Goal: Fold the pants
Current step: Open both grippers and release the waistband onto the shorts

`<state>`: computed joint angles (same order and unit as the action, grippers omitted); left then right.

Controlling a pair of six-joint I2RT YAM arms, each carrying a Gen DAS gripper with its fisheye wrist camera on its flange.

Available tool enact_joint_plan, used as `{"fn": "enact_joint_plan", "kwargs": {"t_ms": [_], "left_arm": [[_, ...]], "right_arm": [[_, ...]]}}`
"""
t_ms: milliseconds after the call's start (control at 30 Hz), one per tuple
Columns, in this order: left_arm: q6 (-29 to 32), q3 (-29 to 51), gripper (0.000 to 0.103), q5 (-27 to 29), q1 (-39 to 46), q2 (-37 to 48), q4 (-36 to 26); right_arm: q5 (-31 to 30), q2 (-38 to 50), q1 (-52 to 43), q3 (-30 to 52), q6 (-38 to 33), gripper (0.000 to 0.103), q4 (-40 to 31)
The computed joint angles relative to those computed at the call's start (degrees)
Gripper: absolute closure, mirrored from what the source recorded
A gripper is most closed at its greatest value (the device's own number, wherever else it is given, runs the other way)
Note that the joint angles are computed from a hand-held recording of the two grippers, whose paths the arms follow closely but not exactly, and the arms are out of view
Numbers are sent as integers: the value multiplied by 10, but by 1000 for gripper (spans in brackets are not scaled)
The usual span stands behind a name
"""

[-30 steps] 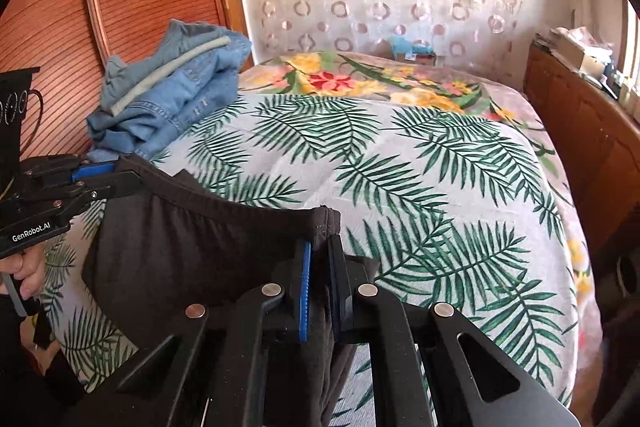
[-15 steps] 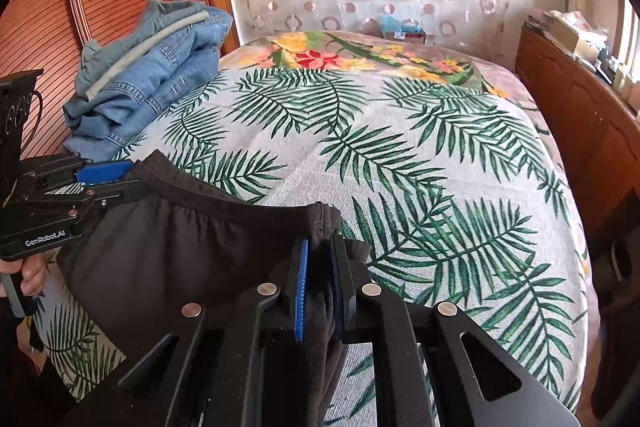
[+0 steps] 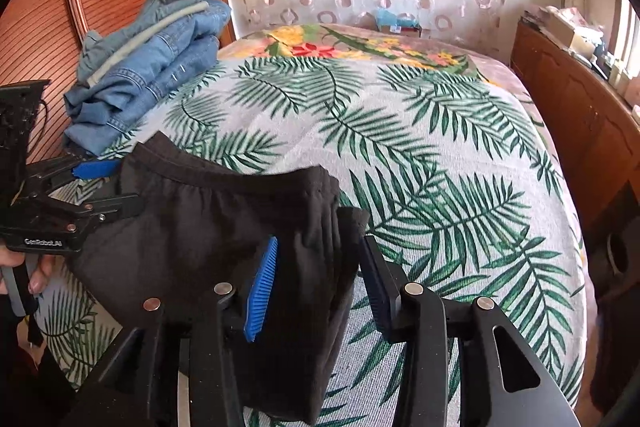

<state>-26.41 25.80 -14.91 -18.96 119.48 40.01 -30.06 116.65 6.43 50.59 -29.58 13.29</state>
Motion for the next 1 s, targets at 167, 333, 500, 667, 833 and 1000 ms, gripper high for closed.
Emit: {"fn": "enact_joint_plan", "kwargs": {"t_ms": [167, 333, 500, 667, 833, 1000], "left_arm": [[1, 6, 19, -8, -7, 3, -11], [4, 8, 18, -7, -7, 6, -11], [4, 9, 18, -6, -6, 7, -9], [6, -7, 18, 28, 12, -3, 10], [13, -27, 23, 34, 22, -32, 24], [18, -33, 36, 39, 37, -48, 29]], "right_arm": [[4, 10, 2, 13, -1, 55, -10], [11, 11, 9, 8, -9, 47, -2], [10, 19, 11, 13, -7, 46, 1], [13, 20, 13, 13, -8, 45, 3], [13, 19, 13, 11, -9, 45, 5], [13, 20, 13, 11, -8, 45, 7]]}}
